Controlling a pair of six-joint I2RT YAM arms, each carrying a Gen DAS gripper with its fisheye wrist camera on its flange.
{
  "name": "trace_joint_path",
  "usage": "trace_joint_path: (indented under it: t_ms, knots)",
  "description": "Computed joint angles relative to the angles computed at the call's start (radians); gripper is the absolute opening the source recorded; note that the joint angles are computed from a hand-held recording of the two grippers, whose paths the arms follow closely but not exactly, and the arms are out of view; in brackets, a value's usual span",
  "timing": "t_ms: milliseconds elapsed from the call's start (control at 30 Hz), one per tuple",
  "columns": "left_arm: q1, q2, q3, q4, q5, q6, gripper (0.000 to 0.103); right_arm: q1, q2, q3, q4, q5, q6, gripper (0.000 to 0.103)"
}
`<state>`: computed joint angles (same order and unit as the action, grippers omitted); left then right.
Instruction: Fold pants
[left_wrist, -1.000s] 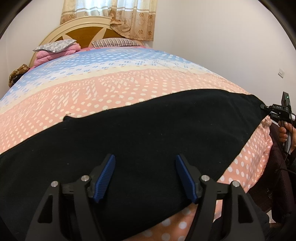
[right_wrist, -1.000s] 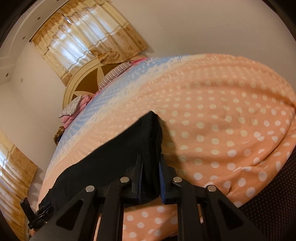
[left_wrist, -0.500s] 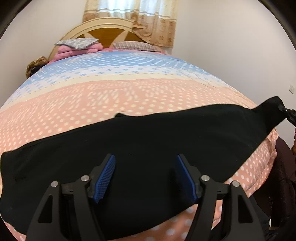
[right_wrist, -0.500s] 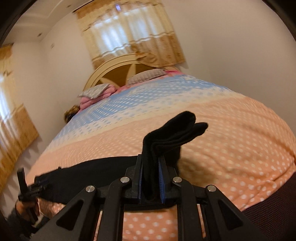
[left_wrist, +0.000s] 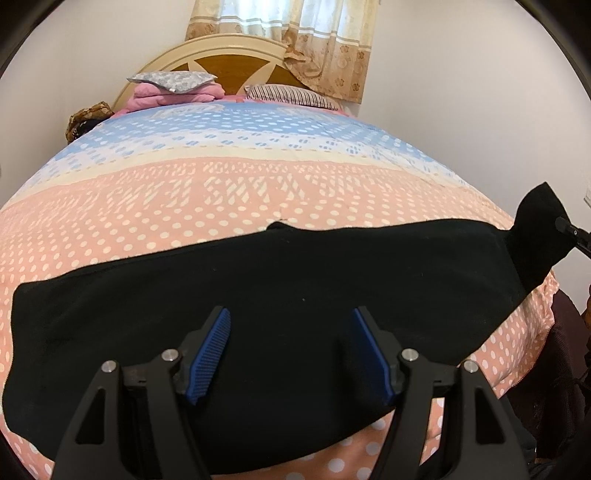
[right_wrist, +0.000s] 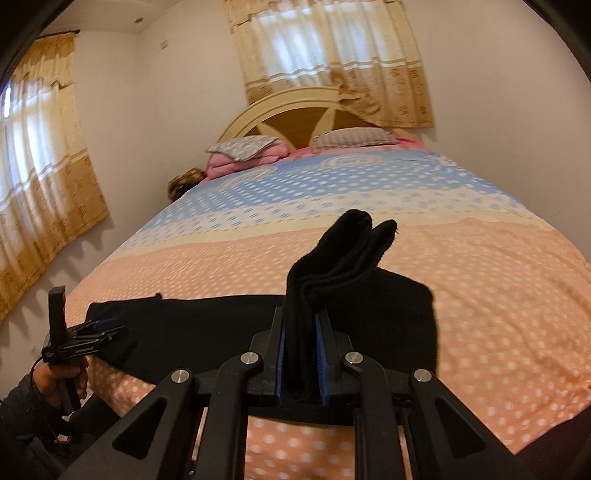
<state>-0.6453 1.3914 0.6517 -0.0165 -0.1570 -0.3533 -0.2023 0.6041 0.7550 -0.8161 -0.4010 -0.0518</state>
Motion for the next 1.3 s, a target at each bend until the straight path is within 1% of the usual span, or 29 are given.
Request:
trace_joint_path:
  t_ms: [167,300,467,667,767,800,833,867,933,1033,1100,1167,1200,1233,1267,1300]
  knots:
    - [0.018,-0.03,-0.013,-0.01,-0.007,0.011,0.071,0.349,0.063,-0.022,0.104,0.211,0.154,0.014]
    - [0.031,-0.043,-0.032,-0.006,-0.005,0.003,0.071,0.567,0.15,-0.035,0.195,0.328,0.23,0.014]
    - [0.038,-0.052,-0.056,0.01,0.002,-0.002,0.071,0.733,0.293,-0.041,0.292,0.418,0.263,0.014]
    - [0.016,-0.056,-0.057,0.006,0.001,-0.014,0.071,0.803,0.434,-0.049,0.371,0.45,0.271,0.014]
    - [-0.017,-0.048,-0.038,-0.002,0.003,-0.014,0.071,0.802,0.523,-0.044,0.362,0.44,0.256,0.017]
    - [-0.03,-0.042,-0.026,-0.006,0.004,-0.009,0.071,0.8,0.531,-0.05,0.365,0.444,0.254,0.02]
    - [-0.04,-0.031,-0.012,-0.008,0.005,-0.004,0.071,0.791,0.538,-0.053,0.361,0.434,0.253,0.027]
    - [-0.056,-0.023,0.003,-0.013,0.003,0.002,0.071,0.775,0.531,-0.055,0.348,0.404,0.246,0.032]
    - [-0.084,0.007,0.046,-0.026,0.017,0.021,0.071,0.741,0.49,-0.056,0.315,0.338,0.223,0.038]
    - [-0.129,0.066,0.129,-0.044,0.043,0.044,0.071,0.669,0.4,-0.056,0.248,0.248,0.166,0.041]
    - [-0.145,0.122,0.194,-0.039,0.1,0.047,0.071,0.614,0.334,-0.068,0.224,0.231,0.136,0.045]
    - [-0.153,0.17,0.24,-0.022,0.161,0.028,0.071,0.533,0.275,-0.088,0.221,0.228,0.114,0.046]
    - [-0.157,0.211,0.281,-0.017,0.203,0.016,0.071,0.454,0.254,-0.1,0.225,0.193,0.107,0.046]
    - [-0.161,0.237,0.309,-0.018,0.226,0.006,0.071,0.369,0.245,-0.11,0.229,0.137,0.107,0.046]
    - [-0.165,0.272,0.344,-0.022,0.251,-0.004,0.071,0.263,0.25,-0.12,0.236,0.049,0.11,0.046]
    - [-0.169,0.307,0.383,-0.034,0.271,-0.011,0.071,0.198,0.25,-0.131,0.248,-0.004,0.114,0.046]
